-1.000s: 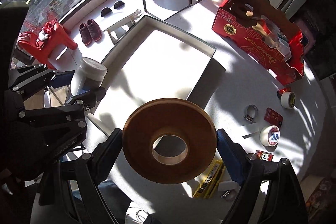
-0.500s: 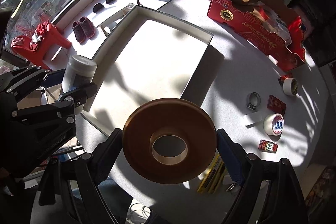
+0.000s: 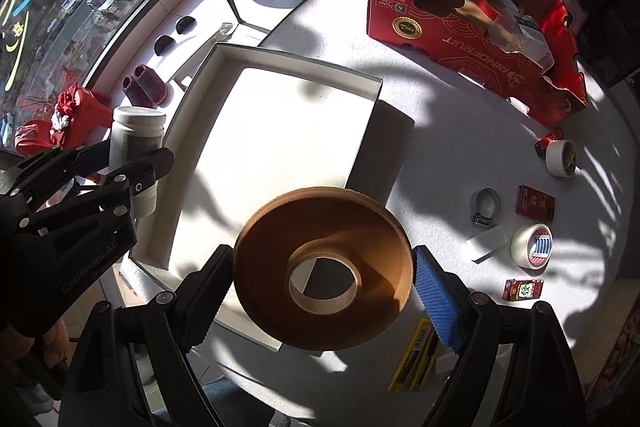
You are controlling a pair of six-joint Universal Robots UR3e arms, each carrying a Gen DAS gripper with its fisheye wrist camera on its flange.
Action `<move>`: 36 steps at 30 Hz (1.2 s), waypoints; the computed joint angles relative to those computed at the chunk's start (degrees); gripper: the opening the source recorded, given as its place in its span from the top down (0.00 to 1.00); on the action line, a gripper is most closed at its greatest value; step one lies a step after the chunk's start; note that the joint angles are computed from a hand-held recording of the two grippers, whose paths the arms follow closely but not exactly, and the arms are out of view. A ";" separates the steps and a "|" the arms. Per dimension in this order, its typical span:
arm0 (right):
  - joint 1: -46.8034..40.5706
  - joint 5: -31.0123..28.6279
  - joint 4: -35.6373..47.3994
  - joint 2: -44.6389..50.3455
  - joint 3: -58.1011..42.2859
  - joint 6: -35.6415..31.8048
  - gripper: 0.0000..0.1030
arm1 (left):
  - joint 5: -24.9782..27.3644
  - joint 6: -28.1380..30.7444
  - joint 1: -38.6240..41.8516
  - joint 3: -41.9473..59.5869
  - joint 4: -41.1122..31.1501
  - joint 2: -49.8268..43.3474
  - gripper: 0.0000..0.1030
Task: Organize rigid objects
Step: 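Lift and carry the white bottle and brown ring over the white tray, then open left tool to set the bottle in the tray while right tool releases the ring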
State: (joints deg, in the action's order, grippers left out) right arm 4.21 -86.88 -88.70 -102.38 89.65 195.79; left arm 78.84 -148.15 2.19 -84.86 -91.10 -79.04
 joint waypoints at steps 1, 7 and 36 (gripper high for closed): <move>-0.35 -0.02 -0.76 1.18 -0.68 -0.42 0.14 | 0.14 -1.24 -0.65 0.62 0.96 -1.48 0.58; -1.97 0.09 -5.67 6.88 -2.13 -2.22 0.14 | 2.82 -6.39 -3.95 2.06 7.00 -8.71 0.58; -5.04 1.21 -16.15 18.65 -0.40 -8.47 0.14 | 3.29 -11.67 -4.43 -0.31 13.75 -18.11 0.44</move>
State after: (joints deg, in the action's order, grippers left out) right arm -0.83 -85.67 -104.84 -83.74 89.25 187.32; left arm 82.13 -159.82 -2.24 -85.17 -77.34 -97.15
